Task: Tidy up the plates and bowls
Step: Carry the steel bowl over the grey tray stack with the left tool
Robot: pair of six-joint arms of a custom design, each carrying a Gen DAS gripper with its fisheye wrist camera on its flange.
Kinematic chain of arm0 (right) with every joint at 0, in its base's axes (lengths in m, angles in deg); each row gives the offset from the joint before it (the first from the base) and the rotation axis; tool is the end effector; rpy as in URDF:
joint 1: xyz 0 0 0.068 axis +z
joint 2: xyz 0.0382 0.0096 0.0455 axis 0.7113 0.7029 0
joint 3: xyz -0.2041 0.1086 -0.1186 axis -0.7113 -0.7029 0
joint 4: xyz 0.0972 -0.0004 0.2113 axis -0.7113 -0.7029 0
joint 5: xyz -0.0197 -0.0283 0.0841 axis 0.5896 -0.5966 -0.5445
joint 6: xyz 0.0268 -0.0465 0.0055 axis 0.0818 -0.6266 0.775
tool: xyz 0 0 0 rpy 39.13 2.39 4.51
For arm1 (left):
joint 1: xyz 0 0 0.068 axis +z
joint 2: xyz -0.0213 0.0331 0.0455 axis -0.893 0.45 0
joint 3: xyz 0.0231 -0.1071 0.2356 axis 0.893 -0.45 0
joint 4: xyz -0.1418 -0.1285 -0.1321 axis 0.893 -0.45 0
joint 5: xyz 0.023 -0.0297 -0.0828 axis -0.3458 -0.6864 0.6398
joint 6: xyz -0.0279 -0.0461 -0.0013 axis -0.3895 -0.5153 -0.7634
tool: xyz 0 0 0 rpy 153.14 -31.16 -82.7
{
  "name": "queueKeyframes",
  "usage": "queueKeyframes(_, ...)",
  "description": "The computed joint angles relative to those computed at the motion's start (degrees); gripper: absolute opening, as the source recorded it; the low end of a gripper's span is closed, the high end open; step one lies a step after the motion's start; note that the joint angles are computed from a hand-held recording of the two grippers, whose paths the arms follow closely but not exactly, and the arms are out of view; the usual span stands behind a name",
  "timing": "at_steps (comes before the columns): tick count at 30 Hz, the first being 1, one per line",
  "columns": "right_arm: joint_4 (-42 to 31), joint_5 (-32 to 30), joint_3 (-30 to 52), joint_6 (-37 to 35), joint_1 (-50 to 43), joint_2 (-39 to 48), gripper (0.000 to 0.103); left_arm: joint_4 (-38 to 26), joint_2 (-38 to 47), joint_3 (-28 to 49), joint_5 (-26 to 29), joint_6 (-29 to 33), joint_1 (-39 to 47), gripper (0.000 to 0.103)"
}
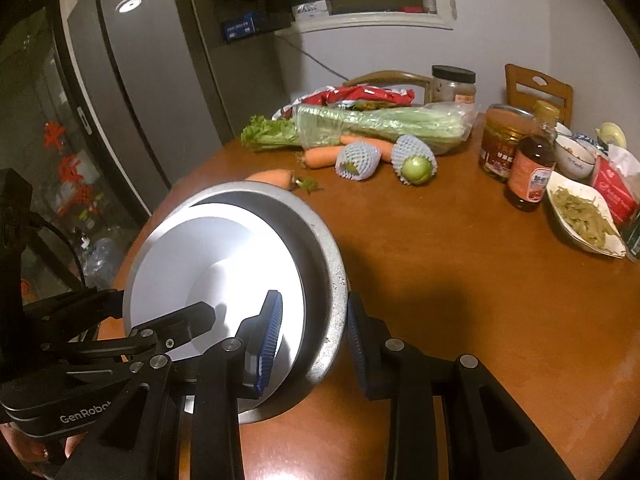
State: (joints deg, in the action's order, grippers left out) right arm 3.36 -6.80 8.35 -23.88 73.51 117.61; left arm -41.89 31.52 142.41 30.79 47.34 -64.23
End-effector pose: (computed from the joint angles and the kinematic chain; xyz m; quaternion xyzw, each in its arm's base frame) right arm 0.2383 0.1167 0.1480 0.0777 0.9256 0.0634 0.3650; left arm 0.3093 -0.0198 0.1463 0.2120 0.9237 -0.1623 0.2747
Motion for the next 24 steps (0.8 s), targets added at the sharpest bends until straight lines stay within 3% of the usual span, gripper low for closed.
queueKeyframes(10, 1.3, -1.1, 3.8, -1.5, -0.8, 7.6, 0.033, 1.9, 5.4, 2.1, -1.1, -0.3, 0.7, 0.054)
queueKeyframes(24, -0.1, 0.6, 4.9, -1.3, 0.0, 8.2, 0.039, 4.2, 3.8, 0.7, -2.4, -0.8, 1.0, 0.056)
